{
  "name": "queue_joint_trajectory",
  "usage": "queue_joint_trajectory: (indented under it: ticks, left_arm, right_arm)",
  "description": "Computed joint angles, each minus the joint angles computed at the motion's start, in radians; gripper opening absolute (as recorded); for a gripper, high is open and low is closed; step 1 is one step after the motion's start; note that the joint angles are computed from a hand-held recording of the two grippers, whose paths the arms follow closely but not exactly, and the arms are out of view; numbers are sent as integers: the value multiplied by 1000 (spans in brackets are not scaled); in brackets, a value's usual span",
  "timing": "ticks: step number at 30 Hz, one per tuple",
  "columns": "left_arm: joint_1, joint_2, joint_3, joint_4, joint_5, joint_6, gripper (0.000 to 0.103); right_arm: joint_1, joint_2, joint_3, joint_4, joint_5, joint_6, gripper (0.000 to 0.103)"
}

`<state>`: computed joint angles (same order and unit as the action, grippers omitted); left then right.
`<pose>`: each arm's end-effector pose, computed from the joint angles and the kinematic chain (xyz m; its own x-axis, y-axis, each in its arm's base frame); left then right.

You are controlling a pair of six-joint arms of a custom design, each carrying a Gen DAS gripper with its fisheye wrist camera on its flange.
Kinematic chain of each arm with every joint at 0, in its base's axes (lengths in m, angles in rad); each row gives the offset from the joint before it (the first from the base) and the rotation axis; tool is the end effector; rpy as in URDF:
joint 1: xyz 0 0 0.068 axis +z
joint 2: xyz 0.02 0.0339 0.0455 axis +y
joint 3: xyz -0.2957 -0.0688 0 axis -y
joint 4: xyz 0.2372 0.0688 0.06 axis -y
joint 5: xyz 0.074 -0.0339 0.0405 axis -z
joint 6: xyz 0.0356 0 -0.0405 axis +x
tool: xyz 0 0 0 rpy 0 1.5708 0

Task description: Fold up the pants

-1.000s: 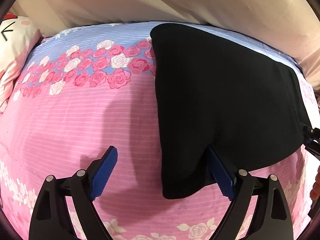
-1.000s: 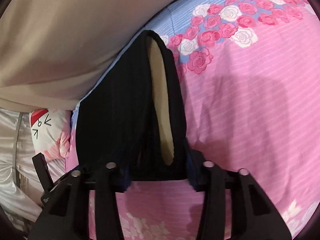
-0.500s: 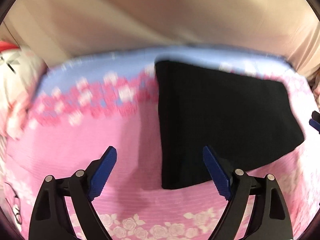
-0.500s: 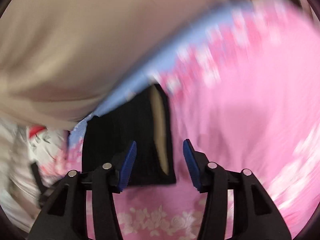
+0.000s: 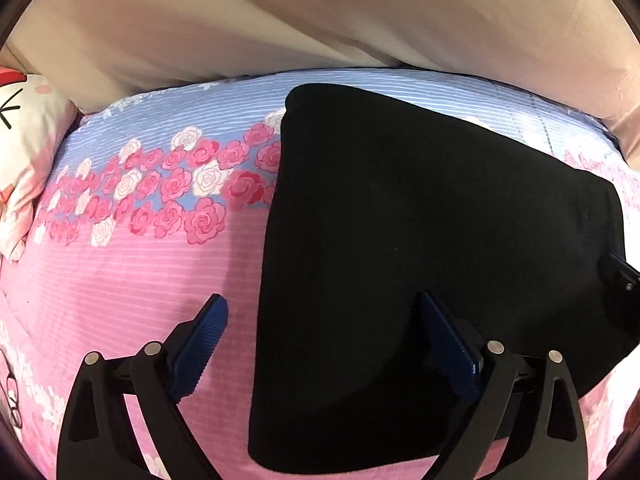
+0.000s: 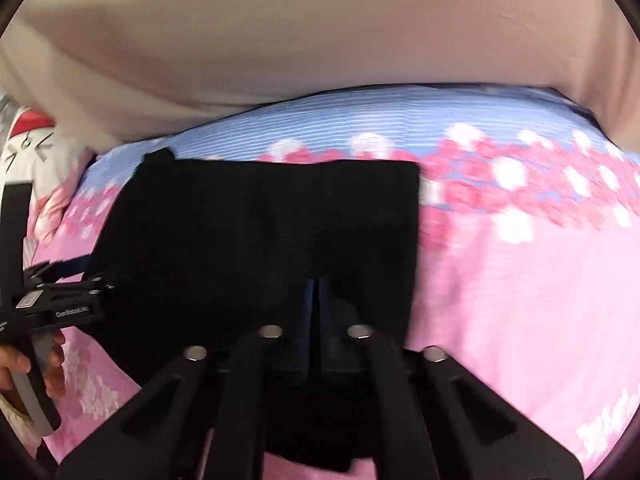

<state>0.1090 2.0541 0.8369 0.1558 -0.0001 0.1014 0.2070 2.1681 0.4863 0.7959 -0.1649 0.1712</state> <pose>0.3472 0.0380 0.0779 -0.8744 0.0061 -0.4851 -0.0204 0.9986 0.0494 0.2813 0.0651 0.0311 -0.7987 0.0040 -0.6017 -0.1708 0.9574 0.2330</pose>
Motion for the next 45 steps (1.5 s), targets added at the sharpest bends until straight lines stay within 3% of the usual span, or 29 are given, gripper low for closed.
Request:
queue_joint_trajectory:
  ticks: [2,3,5,8,11,12,14,15,18,20,22,24,31,39,45]
  left_arm:
    - [-17,-34,-10,-30,-38,5,92]
    - [-20,-51,-13,-48,-52,13,92]
    - [-26,-124,-42,-90,-74,18,90]
    - [-37,-261,-89,-162,-74,11,91]
    - [-75,-426,-142,-228,-132,12,92]
    - [-89,-473,-153,-252,-153,8,92]
    - [-120,-586,-171,-317,-188,-12,92]
    - [-125,-622,-173,-343,-190,-15,92]
    - [-157,-728,-172,-437,-205,-42,92]
    - [-175,-795,-170,-493,-203,-69,92]
    - [-190,-845,-170,-537,-200,-91,92]
    - [-206,-917,-172,-589,-189,-112,92]
    - [-238,-1069,-185,-684,-210,-142,97]
    - [-166,-1102,-220,-697,-154,-100,97]
    - [-63,-1024,-263,-618,-132,-33,97]
  right_arm:
    - [-37,-45,-32,-33,7,40,2]
    - [-49,-85,-53,-72,64,42,7]
    - [-52,-192,-101,-159,154,36,7]
    - [-94,-354,-192,-215,113,10,9]
    - [-62,-623,-258,-382,142,7,15]
    - [-35,-735,-265,-473,162,19,30]
    - [47,-903,-260,-622,249,66,79]
    - [97,-970,-261,-675,307,93,83]
    - [283,-1122,-234,-829,493,150,85]
    - [358,-1194,-209,-913,550,200,86]
    - [435,-1250,-181,-995,630,274,96]
    - [519,-1304,-153,-1078,710,352,98]
    - [692,-1336,-100,-1241,859,534,98]
    - [716,-1299,-97,-1258,857,630,98]
    - [729,-1190,-98,-1193,838,656,98]
